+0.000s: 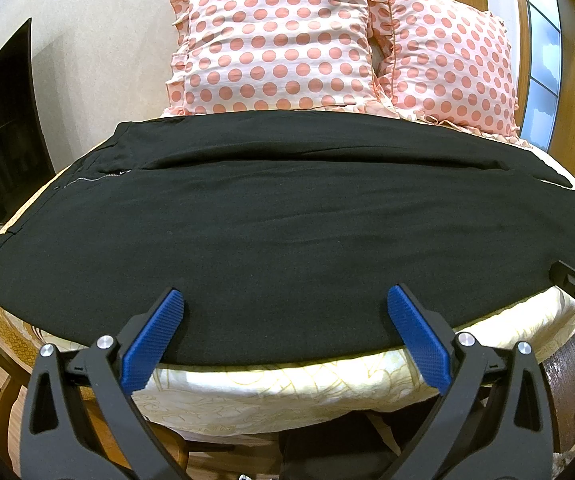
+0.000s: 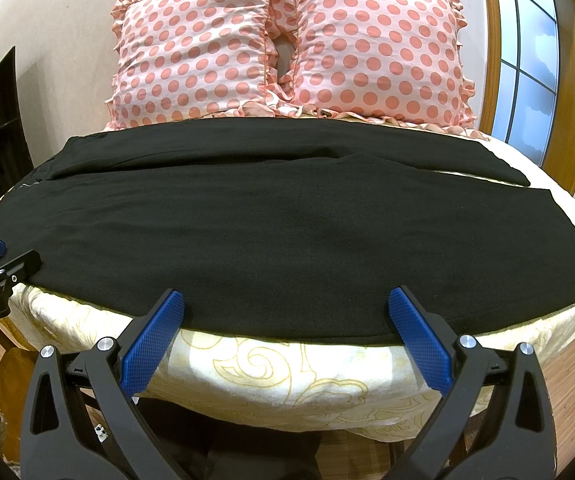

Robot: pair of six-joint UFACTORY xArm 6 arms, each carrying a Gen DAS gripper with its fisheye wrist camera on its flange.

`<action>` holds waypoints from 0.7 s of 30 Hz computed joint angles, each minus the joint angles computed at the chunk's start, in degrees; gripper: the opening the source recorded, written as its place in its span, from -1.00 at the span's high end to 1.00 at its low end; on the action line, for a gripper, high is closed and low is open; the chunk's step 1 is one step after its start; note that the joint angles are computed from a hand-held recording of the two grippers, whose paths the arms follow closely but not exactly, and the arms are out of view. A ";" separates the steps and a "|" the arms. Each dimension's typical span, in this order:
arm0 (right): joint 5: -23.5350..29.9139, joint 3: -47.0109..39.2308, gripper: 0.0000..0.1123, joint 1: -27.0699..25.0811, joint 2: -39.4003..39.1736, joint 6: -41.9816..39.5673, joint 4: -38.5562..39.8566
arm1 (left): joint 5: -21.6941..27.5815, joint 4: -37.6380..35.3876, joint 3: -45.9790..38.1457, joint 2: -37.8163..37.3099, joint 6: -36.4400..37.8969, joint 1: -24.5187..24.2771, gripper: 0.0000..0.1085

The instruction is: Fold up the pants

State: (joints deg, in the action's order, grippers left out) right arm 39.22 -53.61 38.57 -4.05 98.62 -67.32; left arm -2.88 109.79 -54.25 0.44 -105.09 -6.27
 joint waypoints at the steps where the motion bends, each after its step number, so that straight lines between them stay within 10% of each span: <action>1: 0.00 0.00 -0.81 0.00 0.00 0.00 0.00 | 0.00 0.00 0.00 0.00 0.00 0.00 -0.87; 21: 0.04 -0.04 -0.81 0.03 -0.02 0.00 -0.02 | 0.02 0.40 -0.08 0.02 -0.44 -0.02 -0.87</action>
